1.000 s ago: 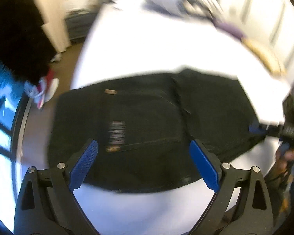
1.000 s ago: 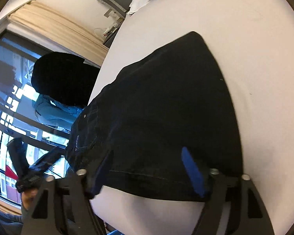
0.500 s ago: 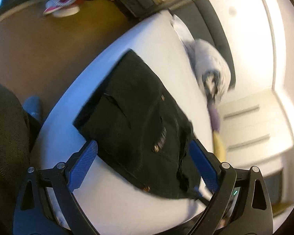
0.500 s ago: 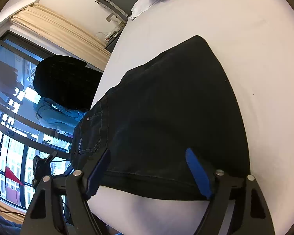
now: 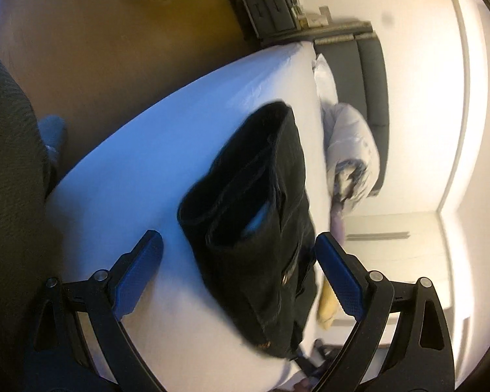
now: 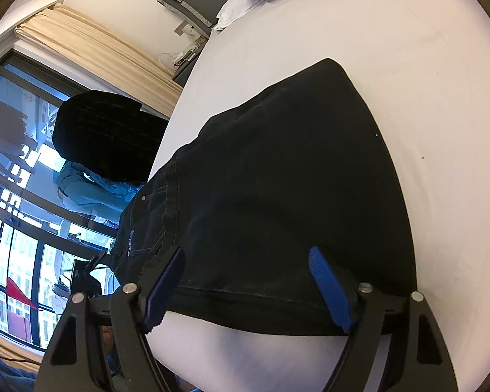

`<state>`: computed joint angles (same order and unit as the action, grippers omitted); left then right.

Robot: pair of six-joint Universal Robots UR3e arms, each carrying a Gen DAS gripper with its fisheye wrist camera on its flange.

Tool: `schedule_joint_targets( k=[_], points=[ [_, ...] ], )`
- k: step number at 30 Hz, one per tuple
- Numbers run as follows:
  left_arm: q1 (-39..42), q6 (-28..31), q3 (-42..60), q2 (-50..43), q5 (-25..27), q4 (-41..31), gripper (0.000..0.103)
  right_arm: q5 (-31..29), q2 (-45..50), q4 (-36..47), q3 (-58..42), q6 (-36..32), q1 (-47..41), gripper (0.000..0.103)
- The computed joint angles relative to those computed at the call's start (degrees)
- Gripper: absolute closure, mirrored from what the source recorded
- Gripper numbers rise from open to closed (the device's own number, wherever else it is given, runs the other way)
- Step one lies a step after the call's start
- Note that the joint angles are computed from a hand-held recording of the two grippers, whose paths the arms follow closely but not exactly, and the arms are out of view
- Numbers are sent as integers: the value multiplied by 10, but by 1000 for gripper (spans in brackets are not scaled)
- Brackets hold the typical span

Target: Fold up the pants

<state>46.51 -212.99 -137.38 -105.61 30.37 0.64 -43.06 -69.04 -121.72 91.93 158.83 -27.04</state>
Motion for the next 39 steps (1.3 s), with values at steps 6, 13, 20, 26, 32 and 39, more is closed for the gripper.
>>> schedule_joint_targets(
  k=[6,13,20,26,32,39],
  points=[
    [-11,-27,28,-33,-2,26,38,-3,1,0,-3,4,2,22],
    [-21,10,54,-24,-31,-39,81,-10,-1,7,-7,0,2,24],
    [-9,-11,53,-22,-49,-38,88,-21,1,2,-7,2,4,30],
    [-28,-14,80,41,-6,-94,90,-64,2,0,-18,16,16,46],
    [-160,55,345,79,109,-295,90,-143,-3,-19,-30,12,54,52],
    [-491,236,765,-141,390,-441,90,9,21,89,-104,3,-1,41]
  ],
)
